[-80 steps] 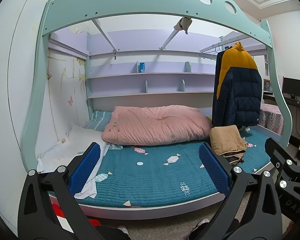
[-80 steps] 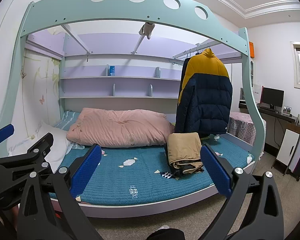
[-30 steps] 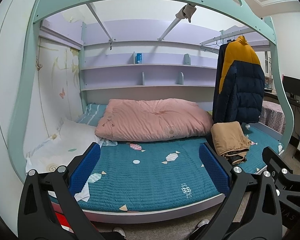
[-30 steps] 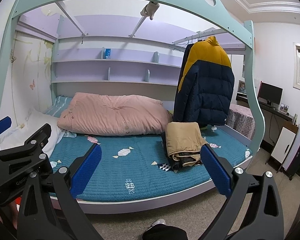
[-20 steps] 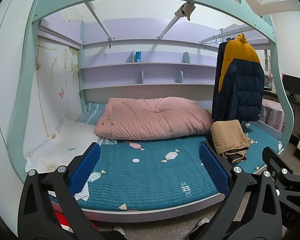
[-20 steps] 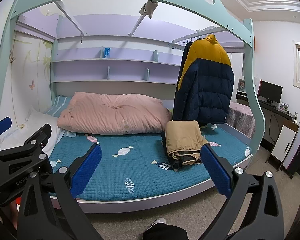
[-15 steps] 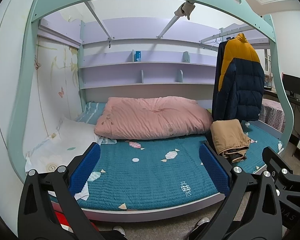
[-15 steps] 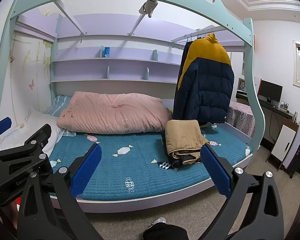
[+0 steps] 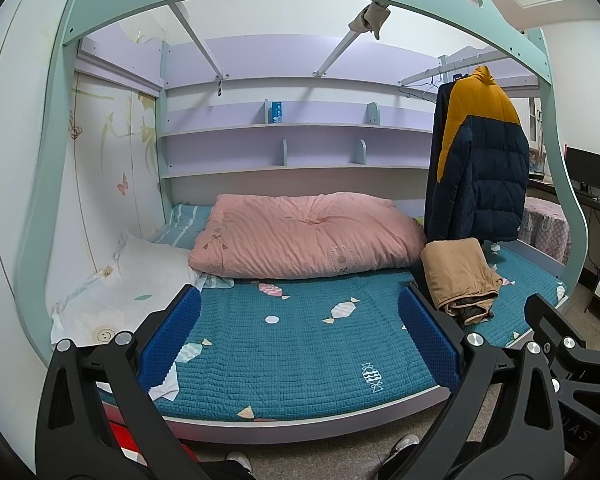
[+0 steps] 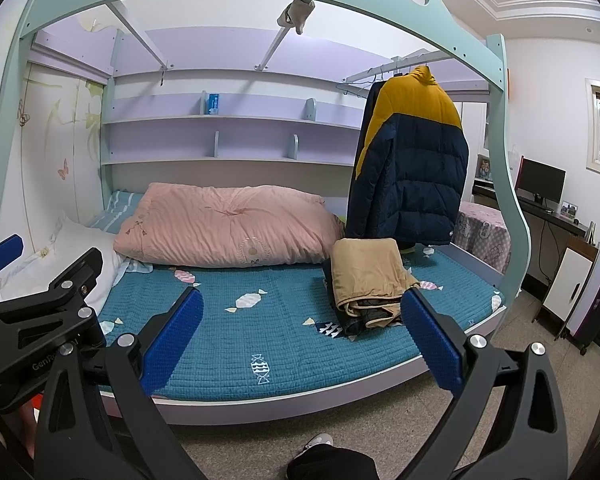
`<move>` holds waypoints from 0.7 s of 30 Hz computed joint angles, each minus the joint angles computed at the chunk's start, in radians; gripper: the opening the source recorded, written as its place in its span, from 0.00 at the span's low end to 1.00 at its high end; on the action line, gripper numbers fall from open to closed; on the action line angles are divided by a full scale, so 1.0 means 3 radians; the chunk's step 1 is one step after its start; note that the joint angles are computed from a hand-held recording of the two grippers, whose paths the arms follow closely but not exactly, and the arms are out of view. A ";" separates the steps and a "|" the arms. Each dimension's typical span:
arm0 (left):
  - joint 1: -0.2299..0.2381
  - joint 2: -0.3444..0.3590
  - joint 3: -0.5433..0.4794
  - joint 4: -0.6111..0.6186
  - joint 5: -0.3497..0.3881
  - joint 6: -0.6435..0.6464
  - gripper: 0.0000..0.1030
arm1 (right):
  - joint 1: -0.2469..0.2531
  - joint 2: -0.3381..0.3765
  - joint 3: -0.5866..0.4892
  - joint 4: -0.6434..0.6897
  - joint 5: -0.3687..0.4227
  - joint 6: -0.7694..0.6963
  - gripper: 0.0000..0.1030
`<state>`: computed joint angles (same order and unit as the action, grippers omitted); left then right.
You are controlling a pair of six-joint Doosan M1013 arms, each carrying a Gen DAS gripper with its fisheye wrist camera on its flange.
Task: Fold large clothes
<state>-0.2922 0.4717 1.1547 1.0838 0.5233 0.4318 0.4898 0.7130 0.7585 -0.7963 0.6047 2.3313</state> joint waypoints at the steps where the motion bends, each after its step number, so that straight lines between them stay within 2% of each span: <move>1: 0.0001 0.0001 -0.0002 -0.0003 0.0000 0.0002 0.96 | 0.0001 0.0001 0.0000 -0.0011 -0.0002 0.0008 0.93; 21: 0.0038 0.0006 0.0037 -0.0093 -0.0064 0.0042 0.96 | 0.0013 0.0010 -0.0007 -0.0003 0.0025 -0.0004 0.93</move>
<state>-0.2808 0.4734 1.1658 1.0558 0.5042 0.4445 0.4937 0.7160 0.7562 -0.7971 0.6120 2.3302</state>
